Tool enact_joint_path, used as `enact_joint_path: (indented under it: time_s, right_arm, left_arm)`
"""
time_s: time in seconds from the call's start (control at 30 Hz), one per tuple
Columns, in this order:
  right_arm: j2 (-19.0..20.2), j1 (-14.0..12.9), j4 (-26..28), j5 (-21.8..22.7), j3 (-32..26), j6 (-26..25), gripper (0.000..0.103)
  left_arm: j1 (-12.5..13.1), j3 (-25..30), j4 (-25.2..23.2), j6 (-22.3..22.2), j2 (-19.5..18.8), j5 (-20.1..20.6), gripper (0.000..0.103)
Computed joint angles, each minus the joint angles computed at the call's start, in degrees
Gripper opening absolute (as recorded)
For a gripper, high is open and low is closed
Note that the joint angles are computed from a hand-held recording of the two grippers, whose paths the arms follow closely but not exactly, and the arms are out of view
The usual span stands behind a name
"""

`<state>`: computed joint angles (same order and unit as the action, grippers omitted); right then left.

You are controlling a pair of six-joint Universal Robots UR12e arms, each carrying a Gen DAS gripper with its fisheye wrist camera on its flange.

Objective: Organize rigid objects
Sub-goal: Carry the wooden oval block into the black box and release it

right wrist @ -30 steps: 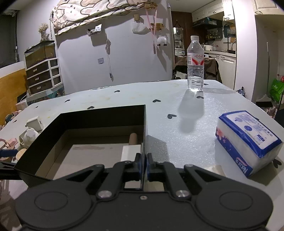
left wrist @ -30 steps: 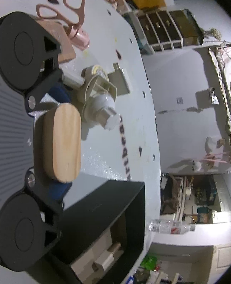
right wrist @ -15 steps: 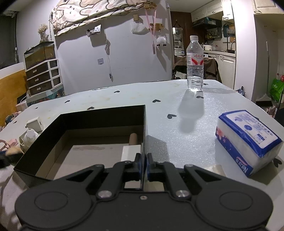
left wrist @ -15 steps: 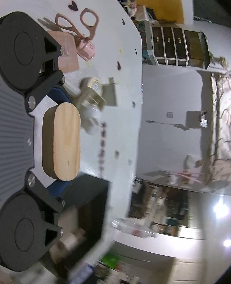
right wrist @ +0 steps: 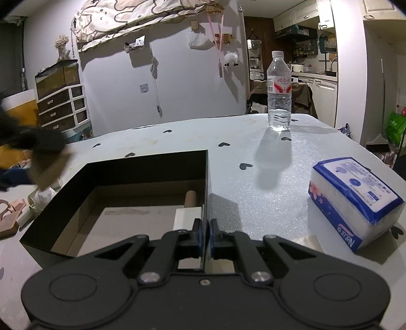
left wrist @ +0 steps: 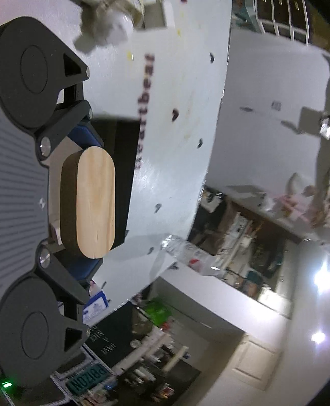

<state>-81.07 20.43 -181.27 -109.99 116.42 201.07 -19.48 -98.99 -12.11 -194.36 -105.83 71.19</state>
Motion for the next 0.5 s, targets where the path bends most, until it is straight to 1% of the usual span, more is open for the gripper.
enact_joint_path:
  time_s: [0.07, 0.17, 0.23, 0.33, 0.43, 0.5]
  right_arm:
    - [0.0, 0.0, 0.0, -0.1, 0.0, -0.1, 0.006]
    - [0.0, 0.0, 0.0, -0.2, 0.0, 0.1, 0.006]
    - [0.1, 0.1, 0.0, -0.4, 0.0, 0.4, 0.006]
    - [0.1, 0.1, -0.2, -0.4, 0.0, 0.6, 0.006]
    - [0.1, 0.1, -0.1, -0.4, 0.0, 0.6, 0.006]
    - [0.2, 0.2, -0.1, -0.6, -0.1, 0.4, 0.006]
  left_arm:
    - [-0.8, 2.6, -3.6, 0.1, -1.6, 0.3, 0.089]
    - [-1.8, 7.0, -10.1, -1.4, -4.4, 1.4, 0.089]
    - [-2.6, 9.5, -13.6, -2.9, -6.2, 4.0, 0.089]
    - [-3.1, 11.9, -17.7, -5.1, -8.0, 7.0, 0.089]
    - [-3.6, 13.4, -19.5, -5.4, -9.2, 9.7, 0.089]
    - [-4.0, 13.8, -19.9, -5.2, -9.6, 11.6, 0.089]
